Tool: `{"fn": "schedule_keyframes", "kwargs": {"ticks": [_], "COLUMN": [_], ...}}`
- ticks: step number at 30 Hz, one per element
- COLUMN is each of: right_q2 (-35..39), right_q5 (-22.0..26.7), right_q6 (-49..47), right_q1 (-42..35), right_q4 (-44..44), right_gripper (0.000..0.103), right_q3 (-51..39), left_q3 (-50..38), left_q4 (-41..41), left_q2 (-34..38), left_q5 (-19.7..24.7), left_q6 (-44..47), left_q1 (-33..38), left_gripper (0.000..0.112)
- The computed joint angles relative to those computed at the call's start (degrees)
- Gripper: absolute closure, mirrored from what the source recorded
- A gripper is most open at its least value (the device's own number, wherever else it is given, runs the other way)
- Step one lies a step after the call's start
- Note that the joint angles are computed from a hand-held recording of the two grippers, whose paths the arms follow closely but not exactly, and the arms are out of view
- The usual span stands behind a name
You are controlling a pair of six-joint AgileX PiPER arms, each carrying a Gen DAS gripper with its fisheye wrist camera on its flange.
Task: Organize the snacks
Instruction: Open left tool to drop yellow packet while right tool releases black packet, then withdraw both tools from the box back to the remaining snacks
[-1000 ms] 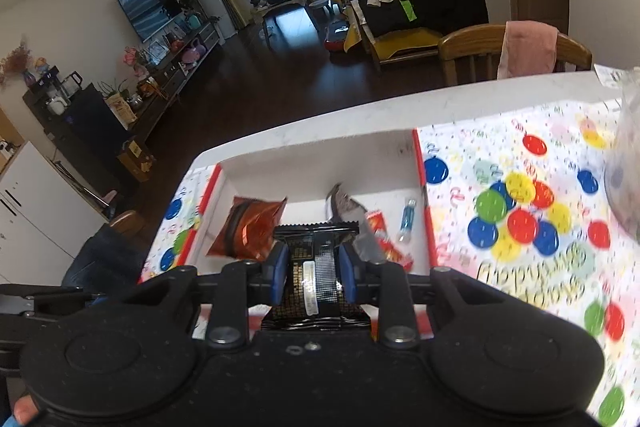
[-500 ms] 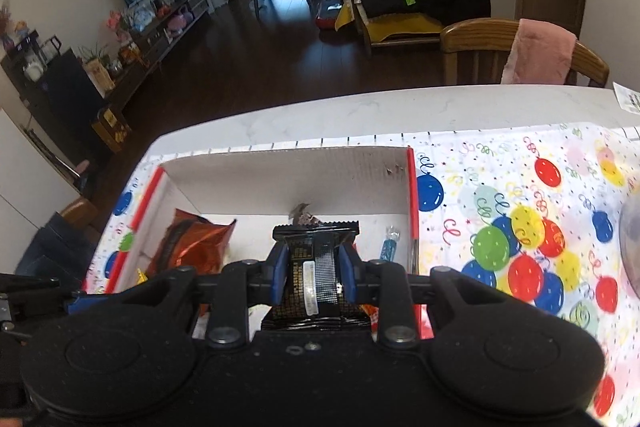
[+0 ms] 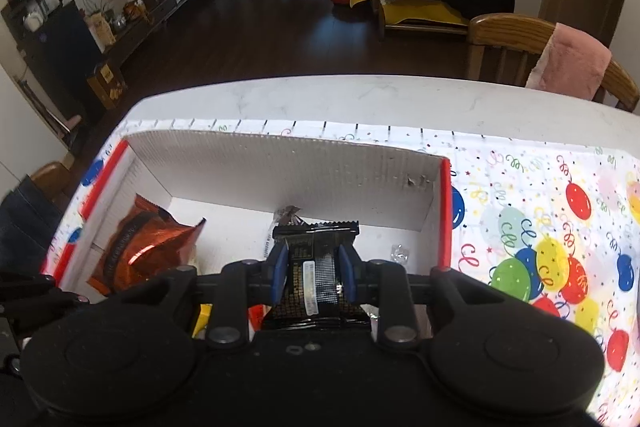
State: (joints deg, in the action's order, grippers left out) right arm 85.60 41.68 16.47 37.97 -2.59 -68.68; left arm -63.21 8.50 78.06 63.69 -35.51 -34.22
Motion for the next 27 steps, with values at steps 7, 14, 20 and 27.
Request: {"fn": "schedule_keyframes", "kwargs": {"ticks": [7, 14, 20, 27], "right_q2": [2.2, 2.1, 0.8, -2.7], "right_q5": [0.5, 0.4, 0.0, 0.8], "right_q6": [-0.5, -0.1, 0.1, -0.9], "right_q1": [0.3, 0.5, -0.2, -0.9], "right_q4": [-1.1, -1.5, -1.1, 1.1], "right_gripper": [0.076, 0.074, 0.072, 0.065], "right_q3": [-1.0, -0.5, 0.5, 1.1], "left_q3": [-1.0, -0.9, -0.3, 0.7], "left_q4": [-1.2, -1.7, -2.3, -2.4], "left_q2": [3.5, 5.2, 4.2, -0.4], "left_q5": [-0.4, -0.7, -0.8, -0.7], "left_q6": [2.4, 3.0, 2.5, 1.6], "left_q1": [0.5, 0.6, 0.6, -0.5], "left_gripper": [0.069, 0.068, 0.067, 0.064]}}
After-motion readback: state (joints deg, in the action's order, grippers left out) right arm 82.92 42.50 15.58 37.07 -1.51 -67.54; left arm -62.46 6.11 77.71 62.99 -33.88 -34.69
